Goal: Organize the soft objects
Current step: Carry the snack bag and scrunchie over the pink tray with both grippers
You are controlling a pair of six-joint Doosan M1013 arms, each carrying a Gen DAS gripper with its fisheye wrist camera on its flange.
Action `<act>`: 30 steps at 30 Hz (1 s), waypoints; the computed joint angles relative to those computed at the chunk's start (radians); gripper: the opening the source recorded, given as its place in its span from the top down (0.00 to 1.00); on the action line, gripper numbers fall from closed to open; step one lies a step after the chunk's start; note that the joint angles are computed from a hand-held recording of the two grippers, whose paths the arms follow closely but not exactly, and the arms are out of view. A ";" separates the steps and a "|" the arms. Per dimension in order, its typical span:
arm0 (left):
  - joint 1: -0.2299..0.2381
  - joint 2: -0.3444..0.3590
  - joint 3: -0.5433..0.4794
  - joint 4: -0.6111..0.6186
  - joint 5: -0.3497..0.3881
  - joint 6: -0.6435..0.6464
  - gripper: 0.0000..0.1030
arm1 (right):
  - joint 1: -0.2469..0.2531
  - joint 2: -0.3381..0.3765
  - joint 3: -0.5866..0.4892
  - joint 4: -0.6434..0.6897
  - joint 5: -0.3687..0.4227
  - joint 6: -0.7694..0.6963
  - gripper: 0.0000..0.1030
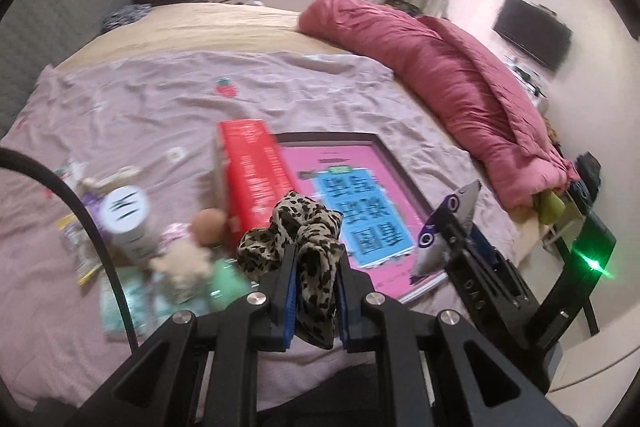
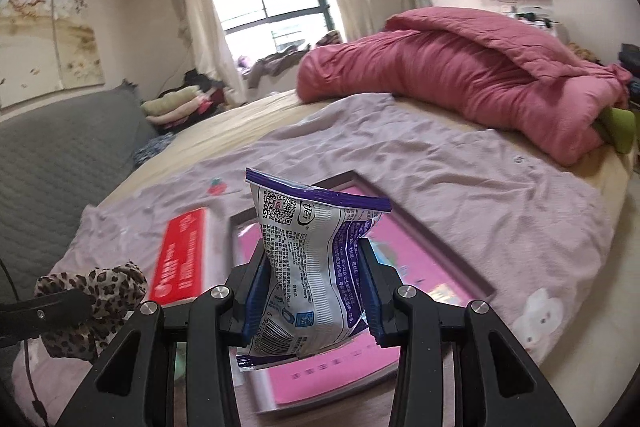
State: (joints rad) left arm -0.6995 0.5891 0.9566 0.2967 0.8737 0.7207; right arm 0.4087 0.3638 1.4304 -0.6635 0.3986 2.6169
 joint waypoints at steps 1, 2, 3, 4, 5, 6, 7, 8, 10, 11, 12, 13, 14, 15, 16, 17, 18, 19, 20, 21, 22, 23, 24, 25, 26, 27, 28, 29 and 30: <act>-0.001 0.012 -0.018 -0.013 0.002 0.016 0.84 | -0.003 0.000 0.002 -0.030 0.006 0.034 0.59; 0.000 0.029 -0.044 -0.037 0.008 0.039 0.84 | -0.006 0.001 0.002 -0.043 0.011 0.050 0.59; 0.001 0.049 -0.072 -0.066 0.014 0.068 0.84 | -0.011 0.001 0.003 -0.053 0.015 0.062 0.59; 0.002 0.063 -0.091 -0.087 0.021 0.088 0.84 | -0.014 0.002 0.004 -0.068 0.020 0.080 0.59; 0.003 0.087 -0.124 -0.117 0.032 0.118 0.84 | -0.018 0.002 0.005 -0.083 0.025 0.093 0.59; 0.006 0.103 -0.144 -0.140 0.037 0.140 0.84 | -0.021 0.003 0.006 -0.093 0.030 0.101 0.59; 0.006 0.119 -0.166 -0.156 0.046 0.157 0.84 | -0.024 0.004 0.007 -0.104 0.033 0.111 0.59; 0.007 0.143 -0.200 -0.181 0.063 0.182 0.84 | -0.027 0.005 0.007 -0.109 0.037 0.118 0.59; 0.009 0.181 -0.253 -0.229 0.086 0.223 0.84 | -0.034 0.007 0.007 -0.100 0.043 0.110 0.59; 0.009 0.197 -0.276 -0.238 0.098 0.236 0.84 | -0.036 0.009 0.007 -0.098 0.046 0.110 0.59; 0.008 0.218 -0.308 -0.242 0.118 0.251 0.84 | -0.040 0.011 0.007 -0.096 0.050 0.106 0.59; 0.006 0.239 -0.339 -0.240 0.138 0.261 0.84 | -0.043 0.014 0.005 -0.089 0.054 0.100 0.59; 0.006 0.253 -0.361 -0.244 0.155 0.267 0.84 | -0.046 0.016 0.003 -0.082 0.057 0.097 0.59; 0.007 0.268 -0.382 -0.256 0.173 0.276 0.84 | -0.049 0.019 0.000 -0.073 0.062 0.089 0.59; 0.008 0.282 -0.402 -0.263 0.190 0.281 0.84 | -0.051 0.022 -0.003 -0.062 0.067 0.079 0.59; 0.008 0.296 -0.420 -0.266 0.208 0.285 0.84 | -0.054 0.025 -0.006 -0.052 0.071 0.067 0.59; 0.008 0.304 -0.429 -0.268 0.218 0.289 0.84 | -0.056 0.029 -0.009 -0.044 0.077 0.056 0.59; 0.008 0.311 -0.438 -0.269 0.227 0.293 0.84 | -0.057 0.033 -0.013 -0.035 0.083 0.046 0.59; 0.008 0.318 -0.446 -0.269 0.237 0.297 0.84 | -0.060 0.040 -0.022 -0.009 0.096 0.017 0.59; 0.009 0.324 -0.452 -0.272 0.243 0.300 0.84 | -0.062 0.046 -0.028 0.010 0.106 -0.003 0.59; 0.010 0.329 -0.456 -0.279 0.249 0.302 0.84 | -0.064 0.051 -0.034 0.034 0.112 -0.027 0.59; 0.012 0.331 -0.457 -0.285 0.250 0.303 0.84 | -0.068 0.059 -0.042 0.072 0.120 -0.063 0.59; 0.013 0.334 -0.457 -0.291 0.253 0.305 0.84 | -0.071 0.063 -0.045 0.092 0.124 -0.081 0.59; 0.014 0.335 -0.455 -0.295 0.256 0.305 0.84 | -0.073 0.068 -0.052 0.124 0.131 -0.118 0.59; 0.015 0.339 -0.459 -0.297 0.259 0.305 0.84 | -0.074 0.074 -0.059 0.149 0.140 -0.146 0.59; 0.015 0.341 -0.460 -0.300 0.261 0.306 0.84 | -0.075 0.081 -0.068 0.174 0.154 -0.176 0.58; 0.016 0.342 -0.459 -0.302 0.261 0.306 0.84 | -0.076 0.086 -0.074 0.204 0.164 -0.207 0.58; 0.016 0.343 -0.459 -0.303 0.263 0.305 0.84 | -0.077 0.092 -0.080 0.222 0.173 -0.222 0.58; 0.017 0.345 -0.461 -0.305 0.265 0.305 0.84 | -0.077 0.096 -0.084 0.236 0.183 -0.239 0.58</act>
